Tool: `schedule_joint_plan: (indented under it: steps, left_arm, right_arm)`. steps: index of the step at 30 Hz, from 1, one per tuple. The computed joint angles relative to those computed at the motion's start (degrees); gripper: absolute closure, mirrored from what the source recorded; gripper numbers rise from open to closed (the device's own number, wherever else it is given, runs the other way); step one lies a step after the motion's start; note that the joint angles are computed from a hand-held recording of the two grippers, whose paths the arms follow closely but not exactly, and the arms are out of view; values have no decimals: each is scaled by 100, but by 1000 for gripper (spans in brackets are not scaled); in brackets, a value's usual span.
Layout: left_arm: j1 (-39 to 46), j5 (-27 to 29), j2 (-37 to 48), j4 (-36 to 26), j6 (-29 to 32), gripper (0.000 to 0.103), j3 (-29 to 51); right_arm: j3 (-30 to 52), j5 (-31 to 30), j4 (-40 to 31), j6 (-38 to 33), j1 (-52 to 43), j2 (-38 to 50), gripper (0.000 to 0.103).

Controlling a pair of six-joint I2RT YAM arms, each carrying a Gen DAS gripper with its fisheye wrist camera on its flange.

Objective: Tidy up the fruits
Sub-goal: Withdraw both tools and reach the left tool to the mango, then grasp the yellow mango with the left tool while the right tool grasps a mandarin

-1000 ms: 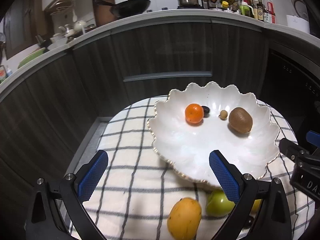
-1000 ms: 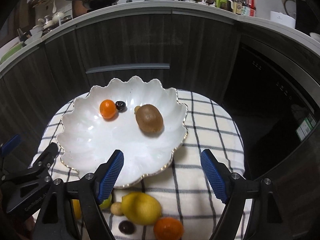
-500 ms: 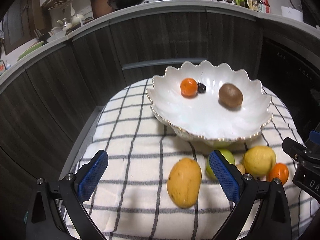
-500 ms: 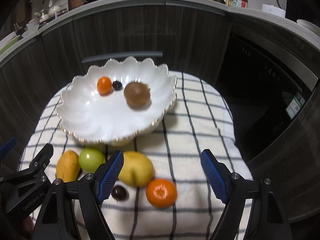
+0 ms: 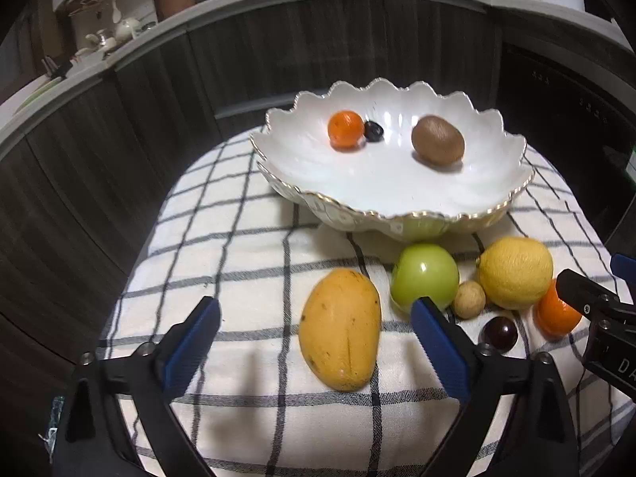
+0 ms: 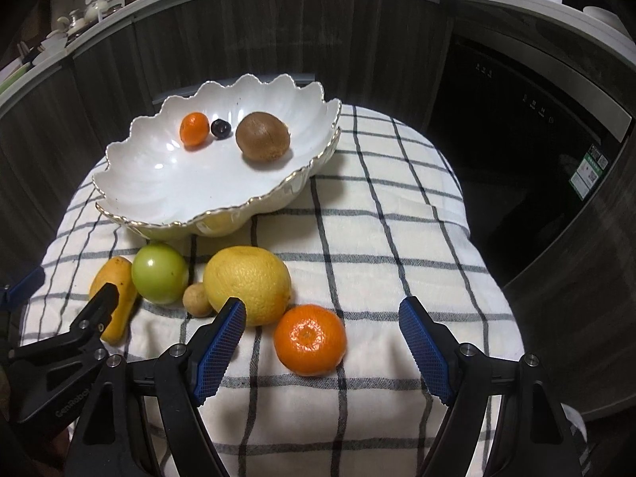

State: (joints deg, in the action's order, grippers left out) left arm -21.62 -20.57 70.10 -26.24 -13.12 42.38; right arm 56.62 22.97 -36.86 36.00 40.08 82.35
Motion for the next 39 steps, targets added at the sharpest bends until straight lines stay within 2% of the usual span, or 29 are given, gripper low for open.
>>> schedule_joint_plan:
  steps: [7, 12, 17, 25, 30, 39]
  left_arm:
    - [39, -24, 159, 277, 58, 15, -185]
    - [178, 255, 433, 381, 154, 29, -153]
    - [239, 471, 571, 389, 142, 29, -152]
    - [297, 739, 627, 500, 148, 39, -199]
    - [285, 731, 609, 557, 189, 52, -222]
    - [324, 787, 398, 412, 145, 53, -221]
  right_arm:
    - [-112, 26, 125, 3, 52, 102, 23]
    - [-147, 9, 229, -8, 72, 218, 23]
    - [-175, -25, 266, 0, 42, 246, 23]
    - [-242, 41, 341, -34, 21, 227, 23]
    - [-278, 59, 369, -40, -1, 204, 23]
    - [-292, 116, 419, -64, 5, 145, 23]
